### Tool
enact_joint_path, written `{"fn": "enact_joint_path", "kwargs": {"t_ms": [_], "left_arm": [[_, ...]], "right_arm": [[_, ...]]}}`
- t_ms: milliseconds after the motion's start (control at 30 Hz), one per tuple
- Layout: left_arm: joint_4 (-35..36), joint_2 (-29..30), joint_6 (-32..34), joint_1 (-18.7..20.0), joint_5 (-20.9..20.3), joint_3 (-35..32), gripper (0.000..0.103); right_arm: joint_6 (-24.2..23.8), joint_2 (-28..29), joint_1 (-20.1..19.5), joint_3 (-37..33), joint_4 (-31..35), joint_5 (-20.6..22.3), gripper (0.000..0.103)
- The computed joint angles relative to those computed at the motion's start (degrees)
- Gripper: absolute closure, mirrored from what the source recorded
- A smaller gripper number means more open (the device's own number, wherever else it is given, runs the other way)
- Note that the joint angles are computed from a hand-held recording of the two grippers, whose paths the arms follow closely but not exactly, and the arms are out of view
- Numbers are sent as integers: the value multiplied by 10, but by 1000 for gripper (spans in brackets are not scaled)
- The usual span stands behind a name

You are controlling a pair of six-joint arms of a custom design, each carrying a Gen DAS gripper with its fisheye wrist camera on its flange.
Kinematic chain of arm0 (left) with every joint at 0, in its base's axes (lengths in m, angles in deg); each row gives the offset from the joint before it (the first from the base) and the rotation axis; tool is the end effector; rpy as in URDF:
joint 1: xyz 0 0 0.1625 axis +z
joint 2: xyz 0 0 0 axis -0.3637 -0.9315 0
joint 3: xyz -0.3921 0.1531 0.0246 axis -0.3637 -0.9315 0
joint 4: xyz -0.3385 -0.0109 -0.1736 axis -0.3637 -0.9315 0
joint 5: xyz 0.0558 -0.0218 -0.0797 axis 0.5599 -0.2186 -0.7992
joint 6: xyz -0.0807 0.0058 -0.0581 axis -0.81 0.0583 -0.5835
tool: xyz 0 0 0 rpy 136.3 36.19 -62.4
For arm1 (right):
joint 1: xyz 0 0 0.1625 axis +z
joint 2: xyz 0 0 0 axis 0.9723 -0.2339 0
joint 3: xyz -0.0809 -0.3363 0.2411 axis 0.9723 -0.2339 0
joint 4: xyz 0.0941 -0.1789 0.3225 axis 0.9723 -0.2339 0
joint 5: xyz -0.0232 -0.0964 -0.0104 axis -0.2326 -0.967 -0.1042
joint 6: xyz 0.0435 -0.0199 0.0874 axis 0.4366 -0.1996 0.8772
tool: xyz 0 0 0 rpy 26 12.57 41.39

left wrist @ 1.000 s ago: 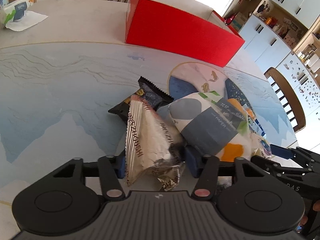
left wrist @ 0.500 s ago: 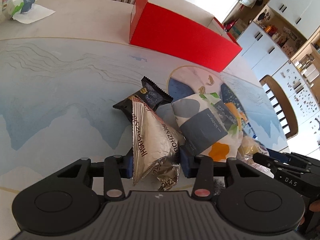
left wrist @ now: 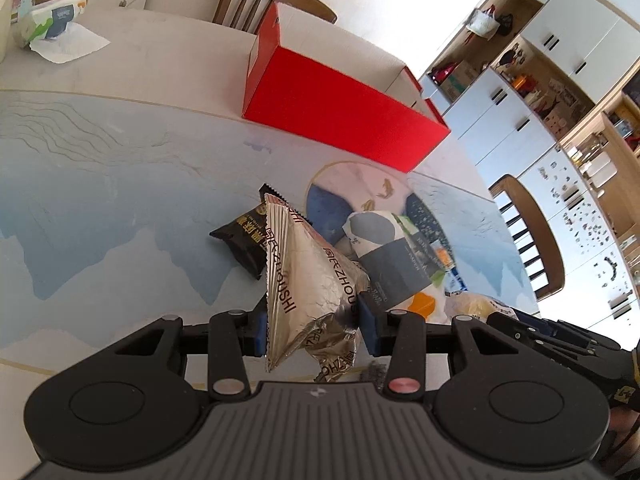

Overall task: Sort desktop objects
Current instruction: 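Carry silver bag with left gripper while right gripper carries pastry bag into red box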

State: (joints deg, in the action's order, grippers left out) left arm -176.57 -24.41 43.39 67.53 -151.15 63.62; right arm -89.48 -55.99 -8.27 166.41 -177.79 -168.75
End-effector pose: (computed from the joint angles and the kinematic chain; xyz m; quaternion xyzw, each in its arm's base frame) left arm -0.3144 -0.5576 -0.0491 0.2467 0.9562 -0.1411 0.0705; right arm -0.0420 -0.3863 0.3711 0.0530 -0.8522 0.3718 0.3642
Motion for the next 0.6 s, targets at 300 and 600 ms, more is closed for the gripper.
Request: {"fn": "enact_joint_path", "kwargs": {"t_ms": [300, 600], "left_arm": [[-9, -13, 0, -7, -19, 9, 62], [-7, -10, 4, -15, -22, -8, 62]], "right_arm": [[19, -26, 11, 1, 17, 17, 72], [23, -32, 24, -13, 24, 37, 72]]}}
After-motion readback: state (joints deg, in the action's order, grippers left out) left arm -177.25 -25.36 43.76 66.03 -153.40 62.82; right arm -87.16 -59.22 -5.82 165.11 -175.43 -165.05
